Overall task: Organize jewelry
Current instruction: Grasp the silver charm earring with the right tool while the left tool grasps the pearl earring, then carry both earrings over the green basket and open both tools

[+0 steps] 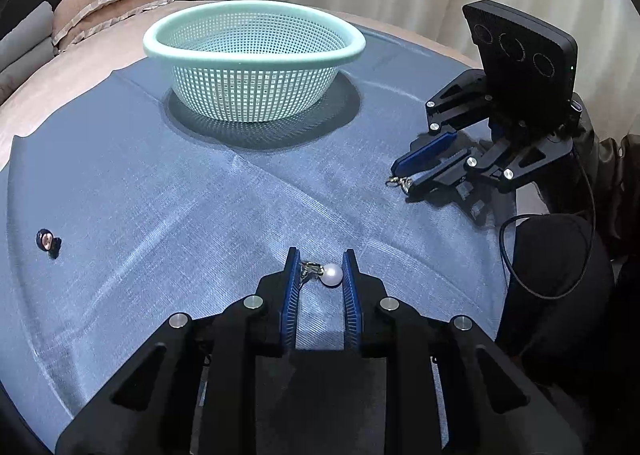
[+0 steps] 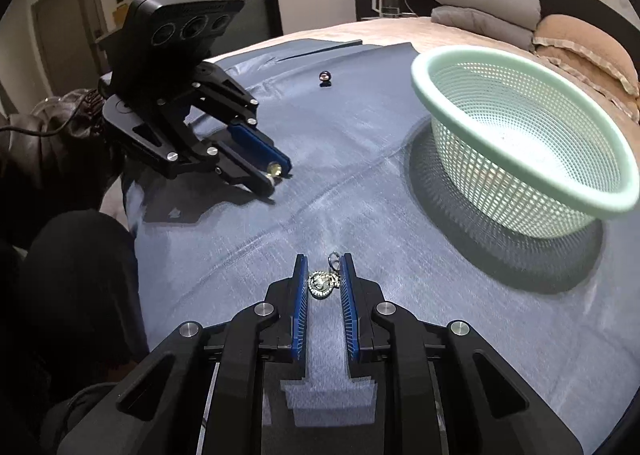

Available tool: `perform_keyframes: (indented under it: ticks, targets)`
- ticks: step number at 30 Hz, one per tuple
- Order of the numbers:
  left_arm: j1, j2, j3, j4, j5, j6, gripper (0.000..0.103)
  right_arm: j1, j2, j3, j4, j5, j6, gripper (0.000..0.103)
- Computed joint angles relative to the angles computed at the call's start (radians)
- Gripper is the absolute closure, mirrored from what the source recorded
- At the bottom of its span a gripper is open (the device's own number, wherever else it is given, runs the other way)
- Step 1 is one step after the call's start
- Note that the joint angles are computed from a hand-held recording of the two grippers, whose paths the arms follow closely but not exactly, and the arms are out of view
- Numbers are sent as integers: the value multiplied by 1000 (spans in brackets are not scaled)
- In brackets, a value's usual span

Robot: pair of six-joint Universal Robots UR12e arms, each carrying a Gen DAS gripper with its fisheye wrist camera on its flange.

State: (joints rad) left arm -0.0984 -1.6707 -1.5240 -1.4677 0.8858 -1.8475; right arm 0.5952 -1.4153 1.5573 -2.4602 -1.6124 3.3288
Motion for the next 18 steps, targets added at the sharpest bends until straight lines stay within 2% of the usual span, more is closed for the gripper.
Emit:
perform_keyframes:
  ticks: [5, 11, 14, 16, 18]
  targets:
    - [13, 28, 0, -38, 6, 27, 81, 19, -26, 4, 16, -70, 30, 88]
    - [11, 51, 37, -35, -2, 93, 81, 44, -35, -48, 46, -181, -35, 88]
    - [8, 47, 80, -51, -34, 128, 81, 52, -30, -82, 51, -238, -82, 88]
    - [3, 38, 113, -57, -64, 134, 81, 58, -27, -104, 36, -294, -106, 88]
    - [-6, 28, 138, -30, -87, 116, 81, 58, -26, -113, -27, -323, -131, 88]
